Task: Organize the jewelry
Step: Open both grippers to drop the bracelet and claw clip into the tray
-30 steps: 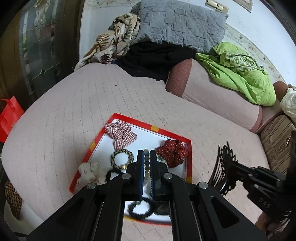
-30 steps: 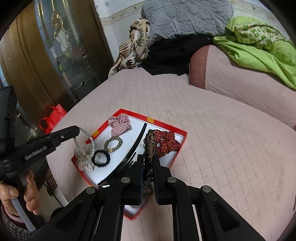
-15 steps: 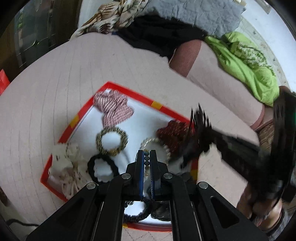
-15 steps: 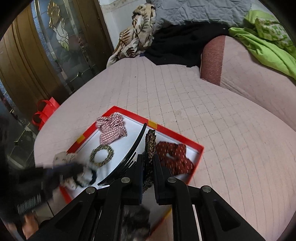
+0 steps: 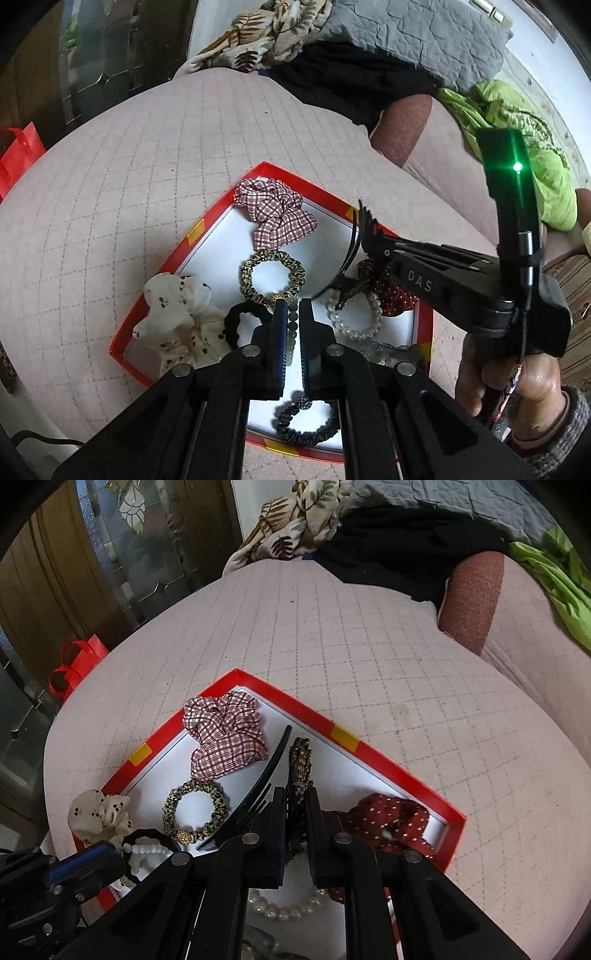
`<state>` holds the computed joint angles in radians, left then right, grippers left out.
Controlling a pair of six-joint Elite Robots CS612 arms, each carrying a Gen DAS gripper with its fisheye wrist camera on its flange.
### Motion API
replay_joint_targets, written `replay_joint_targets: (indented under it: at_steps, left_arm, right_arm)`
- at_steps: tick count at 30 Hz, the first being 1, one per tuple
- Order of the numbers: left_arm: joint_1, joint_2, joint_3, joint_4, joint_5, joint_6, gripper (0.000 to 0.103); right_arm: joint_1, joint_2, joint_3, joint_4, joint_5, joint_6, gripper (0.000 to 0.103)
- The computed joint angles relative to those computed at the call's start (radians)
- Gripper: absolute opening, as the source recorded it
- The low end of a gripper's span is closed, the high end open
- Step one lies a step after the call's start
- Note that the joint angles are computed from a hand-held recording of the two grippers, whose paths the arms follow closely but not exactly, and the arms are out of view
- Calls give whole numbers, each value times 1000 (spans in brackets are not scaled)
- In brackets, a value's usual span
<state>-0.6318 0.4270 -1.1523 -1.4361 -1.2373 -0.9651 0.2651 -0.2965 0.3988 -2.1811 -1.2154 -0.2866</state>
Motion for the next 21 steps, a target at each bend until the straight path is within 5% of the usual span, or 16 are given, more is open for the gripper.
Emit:
replay_joint_targets:
  at_steps: [2, 6, 8, 11, 21]
  left_arm:
    - [-2, 4, -9, -8, 2, -3, 5]
    - [-12, 5, -29, -2, 25, -13, 7]
    - [-19, 0, -39, 28, 43, -35, 28]
    - [-38, 1, -79, 78, 92, -77, 45]
    - [-91, -6, -126, 155, 175, -111, 48]
  right_arm:
    - [-1, -4, 10, -10, 2, 16, 15]
    - [-7, -28, 54, -40, 5, 35, 36]
    - [-12, -51, 92, -66, 18, 35, 36]
    - [-23, -101, 175, -118, 41, 44, 39]
    - [-82, -304, 563, -358, 81, 143, 49]
